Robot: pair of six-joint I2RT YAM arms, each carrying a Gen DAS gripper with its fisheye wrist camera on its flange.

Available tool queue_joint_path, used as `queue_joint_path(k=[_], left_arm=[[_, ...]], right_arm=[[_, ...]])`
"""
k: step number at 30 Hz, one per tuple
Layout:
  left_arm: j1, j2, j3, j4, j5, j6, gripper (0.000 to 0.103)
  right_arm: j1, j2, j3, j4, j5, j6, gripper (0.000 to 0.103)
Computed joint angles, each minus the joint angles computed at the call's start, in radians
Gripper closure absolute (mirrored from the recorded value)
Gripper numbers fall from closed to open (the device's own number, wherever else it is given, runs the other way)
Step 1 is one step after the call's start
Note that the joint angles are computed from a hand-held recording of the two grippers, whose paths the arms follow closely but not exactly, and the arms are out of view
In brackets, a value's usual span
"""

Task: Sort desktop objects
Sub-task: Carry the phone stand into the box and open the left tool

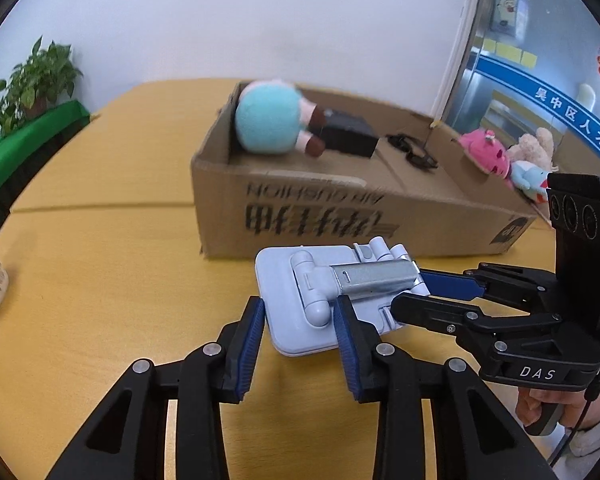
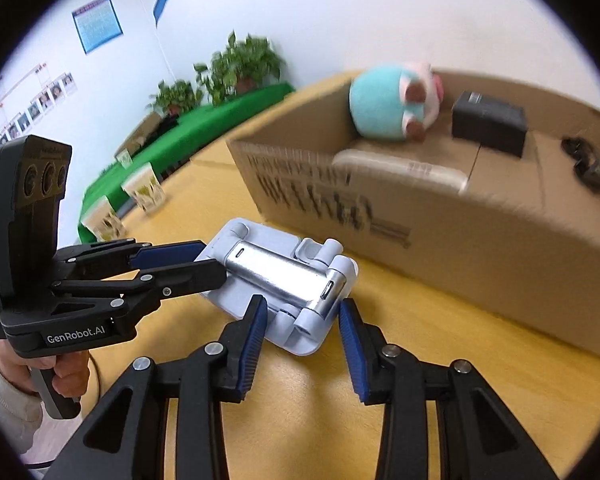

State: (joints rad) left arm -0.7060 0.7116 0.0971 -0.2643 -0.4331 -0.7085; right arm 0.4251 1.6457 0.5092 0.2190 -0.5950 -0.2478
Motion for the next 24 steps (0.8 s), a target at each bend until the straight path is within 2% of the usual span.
queue_joint_path(k=[3, 5, 8, 12, 18, 24], left_arm=[[-0.086, 0.013, 0.083, -0.055, -0.086, -0.021, 0.070], [-0.098, 0.050, 0.148, -0.043, -0.110, 0.023, 0.070], [-0.045, 0.148, 0.238, 0.043, -0.068, 0.142, 0.071], [0.065, 0.323, 0.373, 0.164, 0.039, 0.290, 0.071], [0.230, 0.621, 0.612, 0.287, 0.243, 0.401, 0.071], [0.347, 0.895, 0.863, 0.246, 0.388, 0.433, 0.071]], right_arm=[[-0.044, -0.126, -0.026, -0.033, -0.022, -0.003, 0.067], [-0.084, -0.200, -0.023, -0.066, -0.044, -0.001, 0.067], [-0.160, -0.265, 0.024, -0.117, -0.083, -0.010, 0.067], [-0.230, -0.258, 0.137, -0.175, -0.082, -0.019, 0.067], [-0.306, -0.116, 0.386, -0.287, -0.065, -0.043, 0.067], [-0.317, 0.134, 0.728, -0.482, -0.021, -0.076, 0.067]])
